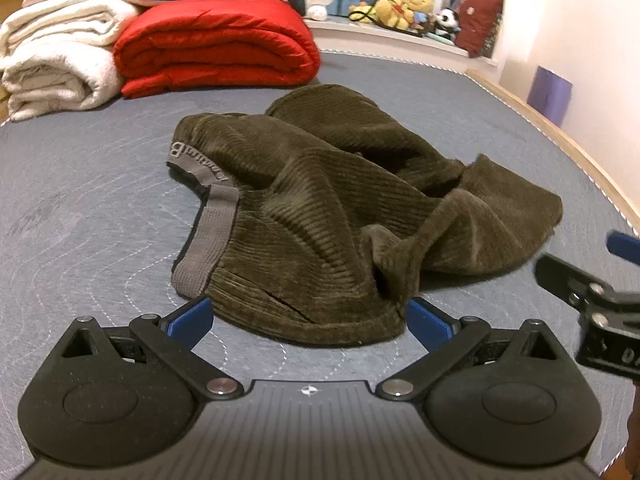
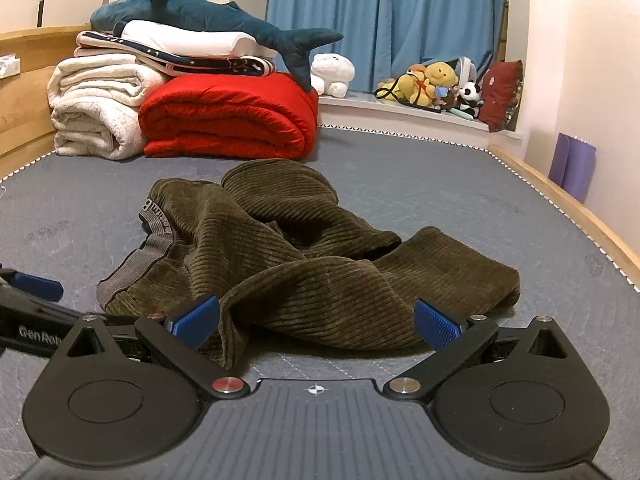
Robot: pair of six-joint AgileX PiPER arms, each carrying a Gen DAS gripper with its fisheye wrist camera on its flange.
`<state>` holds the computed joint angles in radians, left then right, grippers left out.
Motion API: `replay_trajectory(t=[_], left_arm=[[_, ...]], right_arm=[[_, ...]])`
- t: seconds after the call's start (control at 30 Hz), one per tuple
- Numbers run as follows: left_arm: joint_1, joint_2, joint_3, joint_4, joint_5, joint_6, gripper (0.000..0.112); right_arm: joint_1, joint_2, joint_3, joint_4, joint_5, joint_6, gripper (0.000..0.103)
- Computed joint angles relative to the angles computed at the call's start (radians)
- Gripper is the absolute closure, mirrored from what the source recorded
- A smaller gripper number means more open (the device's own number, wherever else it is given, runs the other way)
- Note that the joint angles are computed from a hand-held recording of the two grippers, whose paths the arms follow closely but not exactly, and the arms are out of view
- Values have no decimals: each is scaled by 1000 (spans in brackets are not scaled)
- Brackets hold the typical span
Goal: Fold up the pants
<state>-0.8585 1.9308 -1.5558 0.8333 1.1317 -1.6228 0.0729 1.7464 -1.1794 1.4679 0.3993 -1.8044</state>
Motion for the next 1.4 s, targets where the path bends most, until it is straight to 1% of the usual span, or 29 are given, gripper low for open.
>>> replay_trajectory(t=[0.1,0.2,0.23,0.27,0.3,0.33,0.37,0.4,0.43,0.47,0.53,0.57,0.6,0.67,0.73,0.77,0.8,0.83,0.9,1.0,1.1,1.17,1.23,1.27,1.33,1.37,1.4], left_arm=[[28,-26,29,-6,-5,-40,10],[53,-47,52,-2,-11,-79,10],[69,-63,70,-9,-41,-79,11],[89,-82,92,-22,-79,-82,15],[113,-102,116,-35,-120,-86,31],[140,-122,141,-54,-166,-77,54],[175,-136,156,-87,-215,-45,63],[212,-152,180,-114,-266,-21,78],[247,-161,196,-137,-301,-1,86],[273,-159,198,-151,-308,23,86],[323,-142,196,-170,-314,71,86],[348,-138,209,-166,-328,70,86],[370,-133,224,-153,-345,58,83],[407,-119,243,-129,-364,40,72],[428,-100,251,-87,-369,31,53],[434,-86,253,-58,-369,25,47],[446,-73,251,-51,-377,43,35],[463,-59,249,-55,-395,71,29],[490,-37,264,-53,-451,79,29],[518,-2,268,-85,-515,82,28],[533,25,270,-78,-572,83,25],[521,50,260,-36,-568,75,21],[495,78,231,2,-526,92,21],[488,81,231,18,-528,93,23],[483,80,233,19,-555,122,40],[478,77,223,-3,-536,168,45],[471,74,216,-12,-511,193,58]], right_arm=[[2,-5,10,46,-21,-43,1],[-11,0,-1,40,-6,-15,1],[-14,1,-3,40,-1,-9,1],[-18,1,-5,43,4,-7,4],[-23,1,-7,43,15,-6,9],[-29,1,-10,40,27,0,12],[-35,3,-15,32,43,12,21],[-39,6,-21,18,57,30,33],[-47,12,-32,-6,78,57,39],[-52,19,-43,-34,93,89,48],[-59,35,-67,-84,119,154,49],[-59,40,-74,-99,124,179,49],[-58,48,-88,-124,132,219,49],[-55,72,-127,-185,160,311,49],[-45,99,-169,-239,181,391,47],[-36,111,-188,-263,188,427,45],[-25,126,-211,-289,195,466,42],[-9,144,-237,-316,197,507,41],[22,174,-274,-363,184,568,33],[71,228,-337,-460,158,679,30],[126,293,-416,-618,126,848,27],[158,338,-471,-741,115,985,27],[180,381,-525,-854,117,1113,27],[186,396,-541,-890,115,1155,28],[196,421,-574,-947,123,1222,32],[195,427,-582,-943,132,1221,42],[192,430,-588,-927,143,1204,54]])
